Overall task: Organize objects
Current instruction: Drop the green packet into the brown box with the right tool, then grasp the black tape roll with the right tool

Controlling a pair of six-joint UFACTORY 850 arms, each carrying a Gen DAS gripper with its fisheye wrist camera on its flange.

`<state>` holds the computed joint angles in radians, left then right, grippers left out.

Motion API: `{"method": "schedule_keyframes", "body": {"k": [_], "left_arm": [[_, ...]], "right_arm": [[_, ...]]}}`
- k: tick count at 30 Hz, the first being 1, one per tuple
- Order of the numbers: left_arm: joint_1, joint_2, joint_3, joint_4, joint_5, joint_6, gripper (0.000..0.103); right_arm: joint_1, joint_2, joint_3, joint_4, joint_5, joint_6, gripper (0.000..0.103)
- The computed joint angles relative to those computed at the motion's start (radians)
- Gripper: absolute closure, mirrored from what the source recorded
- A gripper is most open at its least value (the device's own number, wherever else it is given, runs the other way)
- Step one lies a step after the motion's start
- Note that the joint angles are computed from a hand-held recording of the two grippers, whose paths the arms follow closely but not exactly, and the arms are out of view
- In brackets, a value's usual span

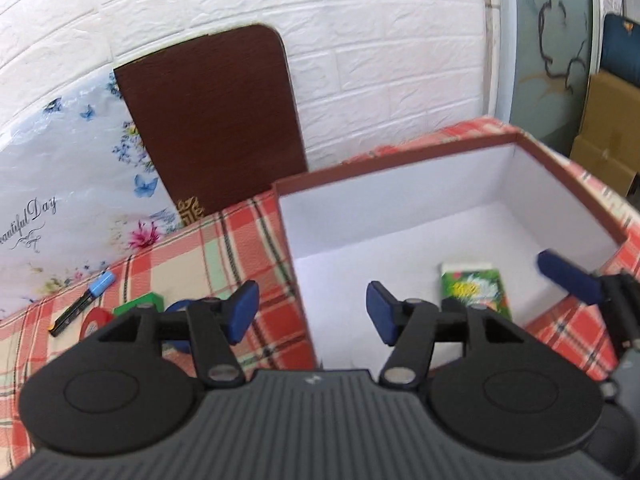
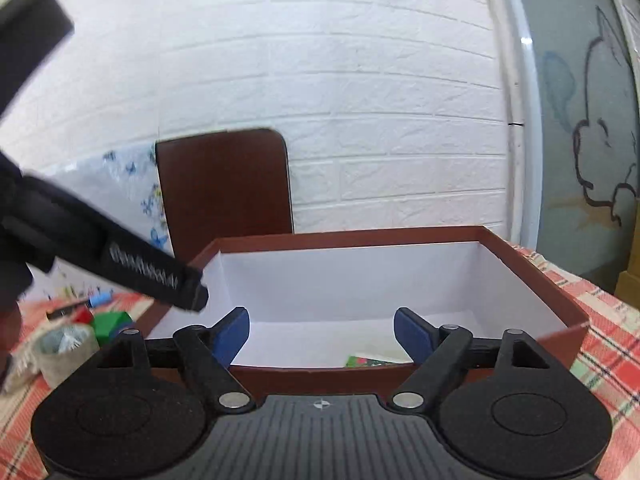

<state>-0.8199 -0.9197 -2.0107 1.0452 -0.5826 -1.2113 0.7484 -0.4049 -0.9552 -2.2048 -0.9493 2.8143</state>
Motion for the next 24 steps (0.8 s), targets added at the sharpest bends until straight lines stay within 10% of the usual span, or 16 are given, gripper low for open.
{"method": "schedule_keyframes", "body": {"k": [9,19,24], "left_arm": [[-0.037,0.154,0.23,0.168,-0.022,-0.203,0.035],[0.052,0.487,0.864,0.397,0.026,-0.735,0.03],[0.202,0.612,1.037,0.51,0.096,-0.969,0.032]], "right_arm": [[0.096,-0.005,0.013,0.059,-0.063,0.108,0.023],[0.121,-0.185,-0.244,-0.187,0.403,0.11,0.029],[0.155,-0.321,-0.47,-0.229,0.567,-0.043,0.029]]}}
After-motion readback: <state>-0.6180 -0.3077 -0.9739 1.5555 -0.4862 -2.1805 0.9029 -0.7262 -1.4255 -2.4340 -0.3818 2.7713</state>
